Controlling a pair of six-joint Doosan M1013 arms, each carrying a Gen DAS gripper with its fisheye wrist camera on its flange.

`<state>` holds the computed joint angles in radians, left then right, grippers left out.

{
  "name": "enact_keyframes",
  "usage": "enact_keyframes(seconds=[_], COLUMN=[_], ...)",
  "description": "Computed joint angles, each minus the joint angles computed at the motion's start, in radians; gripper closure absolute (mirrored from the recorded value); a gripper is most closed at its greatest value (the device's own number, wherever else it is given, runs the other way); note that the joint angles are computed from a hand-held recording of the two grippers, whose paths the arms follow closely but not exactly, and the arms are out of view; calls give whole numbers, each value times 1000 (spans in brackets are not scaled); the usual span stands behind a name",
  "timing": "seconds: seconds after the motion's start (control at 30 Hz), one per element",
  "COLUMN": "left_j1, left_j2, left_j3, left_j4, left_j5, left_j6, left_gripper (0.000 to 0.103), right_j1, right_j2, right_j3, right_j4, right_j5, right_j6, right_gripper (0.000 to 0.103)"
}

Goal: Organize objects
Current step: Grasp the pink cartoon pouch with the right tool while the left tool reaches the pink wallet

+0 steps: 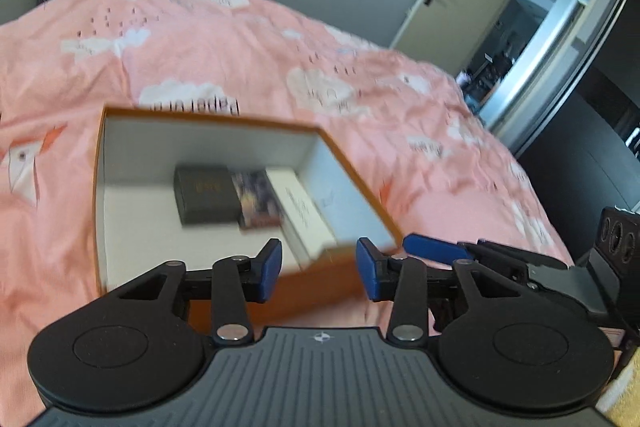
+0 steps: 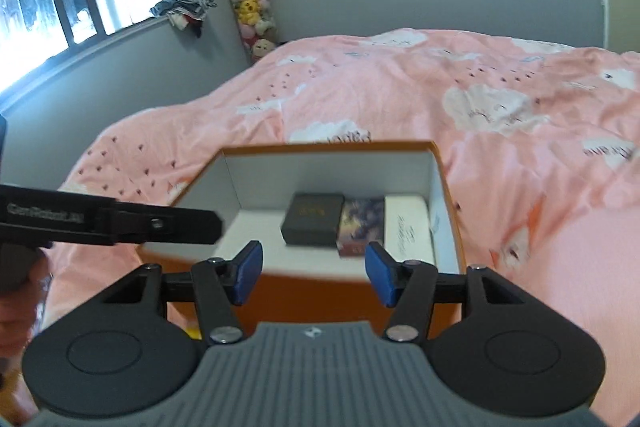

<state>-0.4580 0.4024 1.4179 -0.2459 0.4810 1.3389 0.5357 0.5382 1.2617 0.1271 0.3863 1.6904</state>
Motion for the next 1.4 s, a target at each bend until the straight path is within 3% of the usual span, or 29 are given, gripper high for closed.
enact_keyframes(seconds=[0.1,0.23,0.37,0.5,0.6,0.77,0.93,1.1,1.23,1.4], left_j1=[-12,-21,-29,-43,-51,-47,-50,-50,-48,-44], left_j2=[-19,-35,-48,-43,-33,-17,-1,5,9,13], left_j3=[34,76,113,114,102,97,84,79,76,70], left_j4=[30,55,20,42,37,-57,-46,-12,-8,13], left_j5=[36,88,113,145,170,173,188,190,187,190], left_j6=[-27,-84,-74,-79,-45,55,31,-18,-37,-90], left_gripper=[62,68,69,69,69,69,69,69,69,66], right_j1=[15,17,32,40,55,26,-8,-22,-44,-48], right_j2=[-32,-53,-50,-56,-52,-44,-9,23,48,39], right_j3=[58,108,113,133,131,125,90,60,43,61], right_j4=[-101,12,-64,-12,-117,-121,99,139,285,344], right_j5=[4,50,136,160,173,167,223,239,277,272], right_j6=[97,-1,55,-22,50,87,-172,-230,-315,-366], right_gripper=[44,49,52,52,54,54,48,33,34,52])
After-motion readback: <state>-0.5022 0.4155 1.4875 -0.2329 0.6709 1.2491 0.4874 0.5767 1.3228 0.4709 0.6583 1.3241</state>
